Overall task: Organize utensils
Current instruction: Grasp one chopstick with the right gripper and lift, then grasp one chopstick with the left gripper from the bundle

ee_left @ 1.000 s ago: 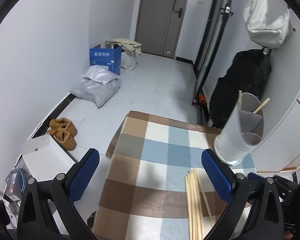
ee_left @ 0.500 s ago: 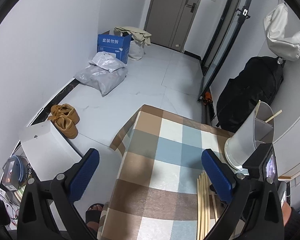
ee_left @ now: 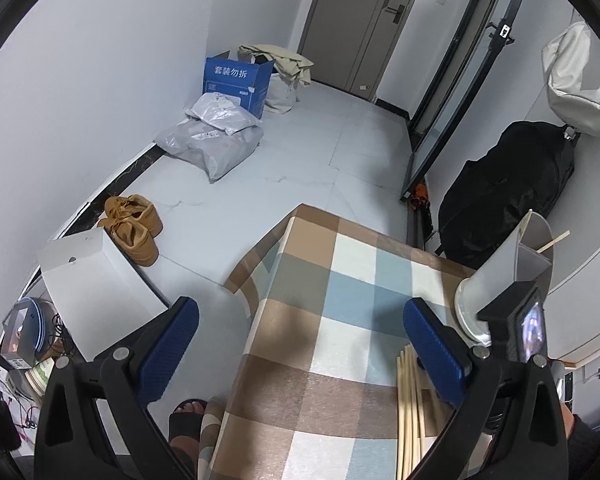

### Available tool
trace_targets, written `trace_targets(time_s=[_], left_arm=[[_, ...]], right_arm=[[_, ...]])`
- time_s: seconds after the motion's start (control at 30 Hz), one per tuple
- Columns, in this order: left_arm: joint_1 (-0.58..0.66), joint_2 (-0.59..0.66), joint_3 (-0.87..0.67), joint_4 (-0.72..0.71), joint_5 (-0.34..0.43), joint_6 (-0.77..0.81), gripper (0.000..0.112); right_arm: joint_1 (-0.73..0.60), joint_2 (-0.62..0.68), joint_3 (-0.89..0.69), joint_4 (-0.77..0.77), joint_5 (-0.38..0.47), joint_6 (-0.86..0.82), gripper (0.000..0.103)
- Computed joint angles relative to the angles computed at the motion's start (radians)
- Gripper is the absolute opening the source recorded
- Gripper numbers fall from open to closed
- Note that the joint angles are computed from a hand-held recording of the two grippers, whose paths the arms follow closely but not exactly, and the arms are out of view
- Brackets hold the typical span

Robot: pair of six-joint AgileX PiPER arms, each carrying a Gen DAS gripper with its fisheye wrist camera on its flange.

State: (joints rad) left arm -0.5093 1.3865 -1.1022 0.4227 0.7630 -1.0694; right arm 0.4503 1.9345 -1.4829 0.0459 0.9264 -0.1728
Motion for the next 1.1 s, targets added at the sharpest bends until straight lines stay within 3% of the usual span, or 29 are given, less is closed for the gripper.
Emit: trace_targets(time_s=[0.1,0.3,0.47,0.53,0.83,1.1], left_arm=[[0.009,0.018,-0.002,-0.028,0.011,0.023,0.100],[-0.012,0.077,-0.030,-0.107,0.041,0.127,0.100],[-0.031,0.143,-0.052,-0.257,0.053,0.285,0.100],[-0.056,0.173,-0.069,-0.261,0.080,0.293,0.100],[-0.141,0.275,-0.140,-0.245,0.172,0.307,0.100],[-0.162,0.350,-0.191,-0.238,0.247,0.314,0.100]], right_arm=[[-0.029,-0.038,0.036,0.066,-0.051,-0.002,0.003],[-0.170,-0.247,0.208,0.339,-0.146,-0.134,0.003],[-0.338,-0.338,0.308,0.704,-0.113,-0.338,0.003],[-0.391,-0.358,0.342,0.775,-0.098,-0.375,0.003],[-0.534,-0.451,0.487,0.978,-0.063,-0.513,0.003],[-0.654,-0.521,0.507,1.031,0.001,-0.616,0.003]])
